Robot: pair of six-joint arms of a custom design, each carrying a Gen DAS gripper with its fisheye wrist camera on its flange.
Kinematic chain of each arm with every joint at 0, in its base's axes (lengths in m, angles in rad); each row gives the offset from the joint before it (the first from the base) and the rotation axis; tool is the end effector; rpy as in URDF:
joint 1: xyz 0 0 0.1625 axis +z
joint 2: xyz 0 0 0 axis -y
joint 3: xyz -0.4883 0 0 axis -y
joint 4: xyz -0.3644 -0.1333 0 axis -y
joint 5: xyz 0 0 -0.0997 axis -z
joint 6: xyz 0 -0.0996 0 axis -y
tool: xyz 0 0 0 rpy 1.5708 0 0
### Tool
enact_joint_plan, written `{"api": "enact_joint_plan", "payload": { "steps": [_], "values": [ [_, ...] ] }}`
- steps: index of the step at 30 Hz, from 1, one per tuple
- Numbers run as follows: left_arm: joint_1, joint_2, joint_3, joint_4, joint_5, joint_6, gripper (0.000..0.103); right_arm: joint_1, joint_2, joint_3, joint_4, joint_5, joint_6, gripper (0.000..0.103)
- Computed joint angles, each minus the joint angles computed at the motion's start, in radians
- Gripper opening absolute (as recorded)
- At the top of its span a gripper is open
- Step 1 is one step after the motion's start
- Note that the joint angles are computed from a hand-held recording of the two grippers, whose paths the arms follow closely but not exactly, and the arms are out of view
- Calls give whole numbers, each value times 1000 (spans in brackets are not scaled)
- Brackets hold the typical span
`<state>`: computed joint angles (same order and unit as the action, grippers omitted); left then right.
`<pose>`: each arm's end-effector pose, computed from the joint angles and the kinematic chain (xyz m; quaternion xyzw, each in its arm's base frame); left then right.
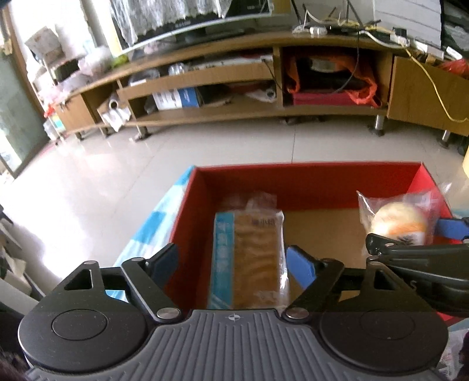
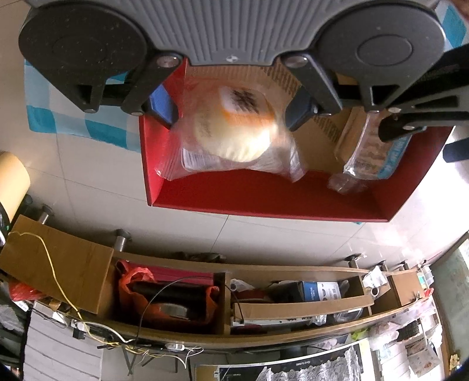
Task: Organize snacks
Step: 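Lower both snacks into the red box and open both tools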
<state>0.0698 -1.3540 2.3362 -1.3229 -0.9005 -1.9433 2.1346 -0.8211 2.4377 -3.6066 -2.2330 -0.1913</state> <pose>-0.2528 -0.2133 0.2162 0.0160 0.7941 -0.3477 0.4982 0.2956 -0.3326 0.1247 0.2781 -0.8848 0.2522 0.2760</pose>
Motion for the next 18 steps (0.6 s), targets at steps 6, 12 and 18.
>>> {"api": "enact_joint_plan", "payload": {
  "steps": [6,12,18],
  "values": [
    [-24,14,-14,46,10,-21,87,11,8,4,-52,-16,-13,82],
    [-57,8,-21,77,7,-35,88,33,7,8,-73,-36,-27,82],
    [-89,-13,-31,107,3,-57,88,49,-18,21,-65,-41,-3,82]
  ]
}}
